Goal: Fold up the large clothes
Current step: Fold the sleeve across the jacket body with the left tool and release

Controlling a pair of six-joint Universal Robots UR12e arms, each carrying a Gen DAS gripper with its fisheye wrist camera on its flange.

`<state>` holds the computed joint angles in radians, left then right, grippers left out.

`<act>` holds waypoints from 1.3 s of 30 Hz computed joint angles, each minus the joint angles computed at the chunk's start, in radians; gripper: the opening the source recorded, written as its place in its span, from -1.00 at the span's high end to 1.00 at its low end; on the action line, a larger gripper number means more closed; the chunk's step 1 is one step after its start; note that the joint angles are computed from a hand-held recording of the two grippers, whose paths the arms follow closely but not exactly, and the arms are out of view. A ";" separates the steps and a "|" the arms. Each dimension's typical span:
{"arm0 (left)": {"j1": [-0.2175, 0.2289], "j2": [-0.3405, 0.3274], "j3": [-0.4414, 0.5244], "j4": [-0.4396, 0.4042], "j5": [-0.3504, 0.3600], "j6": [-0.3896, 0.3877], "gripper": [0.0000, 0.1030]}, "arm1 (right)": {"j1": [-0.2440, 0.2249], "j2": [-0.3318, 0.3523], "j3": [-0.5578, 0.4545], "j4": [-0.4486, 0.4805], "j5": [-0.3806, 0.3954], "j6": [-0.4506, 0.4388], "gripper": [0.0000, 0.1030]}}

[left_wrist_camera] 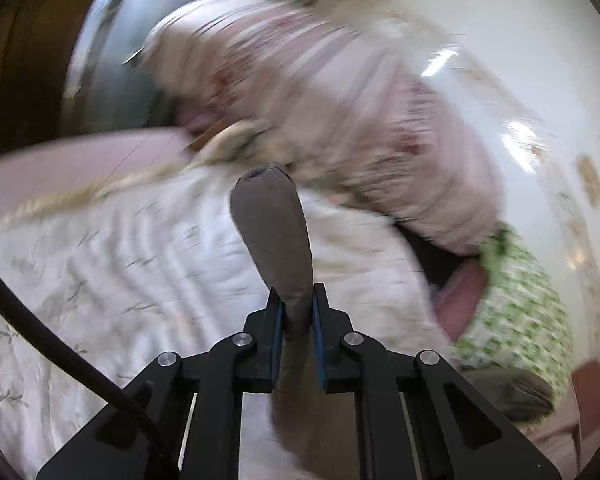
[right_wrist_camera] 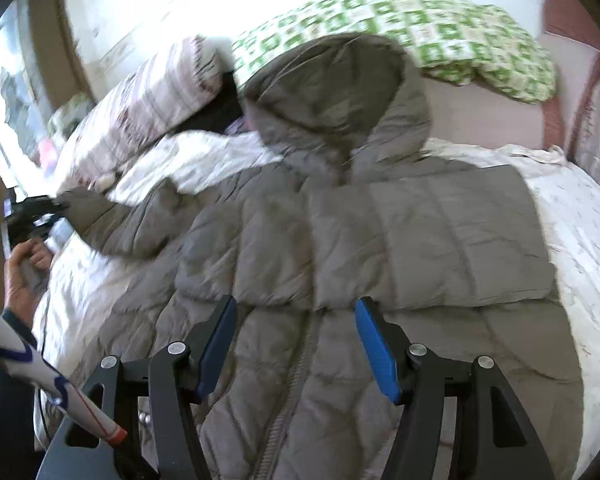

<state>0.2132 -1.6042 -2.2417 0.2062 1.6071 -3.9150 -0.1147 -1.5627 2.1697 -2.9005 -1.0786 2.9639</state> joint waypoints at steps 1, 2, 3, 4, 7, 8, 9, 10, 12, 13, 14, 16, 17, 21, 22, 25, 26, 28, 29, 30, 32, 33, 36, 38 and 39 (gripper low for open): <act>-0.019 0.010 0.010 0.011 0.001 0.023 0.76 | -0.007 -0.001 0.001 -0.014 -0.005 0.022 -0.28; -0.041 0.018 0.021 0.019 0.004 0.049 0.76 | -0.019 -0.004 0.003 -0.032 -0.008 0.049 -0.28; -0.079 0.028 0.038 0.034 0.012 0.090 0.76 | -0.027 -0.006 0.003 -0.041 -0.008 0.067 -0.28; -0.113 0.032 0.054 0.044 0.016 0.129 0.76 | -0.039 -0.009 0.006 -0.058 -0.011 0.094 -0.29; -0.215 0.021 0.102 0.063 0.000 0.224 0.76 | -0.070 -0.015 0.009 -0.089 -0.021 0.161 -0.29; -0.255 0.009 0.124 0.053 -0.026 0.262 0.76 | -0.081 -0.016 0.011 -0.097 -0.022 0.185 -0.29; -0.293 -0.007 0.145 0.035 -0.045 0.290 0.76 | -0.091 -0.018 0.011 -0.104 -0.024 0.208 -0.29; -0.325 -0.024 0.161 0.017 -0.059 0.309 0.76 | -0.102 -0.019 0.012 -0.112 -0.025 0.232 -0.29; -0.389 -0.070 0.199 -0.037 -0.096 0.362 0.76 | -0.119 -0.020 0.011 -0.125 -0.031 0.267 -0.29; -0.422 -0.100 0.220 -0.076 -0.106 0.392 0.76 | -0.125 -0.019 0.011 -0.136 -0.038 0.281 -0.29; -0.445 -0.122 0.235 -0.108 -0.111 0.411 0.76 | -0.132 -0.019 0.012 -0.151 -0.048 0.296 -0.29; -0.498 -0.185 0.280 -0.218 -0.125 0.460 0.76 | -0.147 -0.020 0.011 -0.162 -0.053 0.311 -0.29; -0.514 -0.208 0.294 -0.261 -0.122 0.472 0.76 | -0.154 -0.019 0.010 -0.161 -0.045 0.316 -0.29; -0.569 -0.291 0.366 -0.491 -0.053 0.507 0.73 | -0.177 -0.016 0.004 -0.129 0.007 0.311 -0.29; -0.582 -0.293 0.369 -0.487 -0.017 0.527 0.71 | -0.182 -0.012 0.000 -0.116 0.026 0.313 -0.29; -0.600 -0.261 0.358 -0.461 0.007 0.554 0.16 | -0.199 0.005 -0.017 -0.047 0.128 0.315 -0.29; -0.594 -0.236 0.339 -0.430 -0.018 0.527 -0.02 | -0.206 0.014 -0.023 -0.017 0.177 0.323 -0.34; -0.587 -0.196 0.300 -0.350 -0.019 0.480 -0.38 | -0.204 0.031 -0.035 0.048 0.239 0.312 -0.35; -0.579 -0.173 0.280 -0.314 -0.005 0.464 -0.39 | -0.196 0.039 -0.043 0.091 0.263 0.293 -0.35; -0.576 -0.145 0.256 -0.280 0.034 0.438 -0.41 | -0.189 0.042 -0.043 0.111 0.278 0.282 -0.35; -0.568 -0.112 0.218 -0.232 0.103 0.393 -0.46 | -0.175 0.058 -0.054 0.170 0.323 0.259 -0.35; -0.555 -0.096 0.192 -0.201 0.153 0.352 -0.58 | -0.171 0.065 -0.055 0.178 0.337 0.268 -0.35; -0.496 -0.073 0.139 -0.212 0.246 0.274 -0.62 | -0.159 0.090 -0.062 0.182 0.359 0.297 -0.35; -0.439 -0.069 0.116 -0.222 0.206 0.232 -0.62 | -0.148 0.104 -0.066 0.167 0.338 0.328 -0.35; -0.417 -0.069 0.110 -0.240 0.198 0.214 -0.62 | -0.146 0.109 -0.071 0.184 0.343 0.333 -0.35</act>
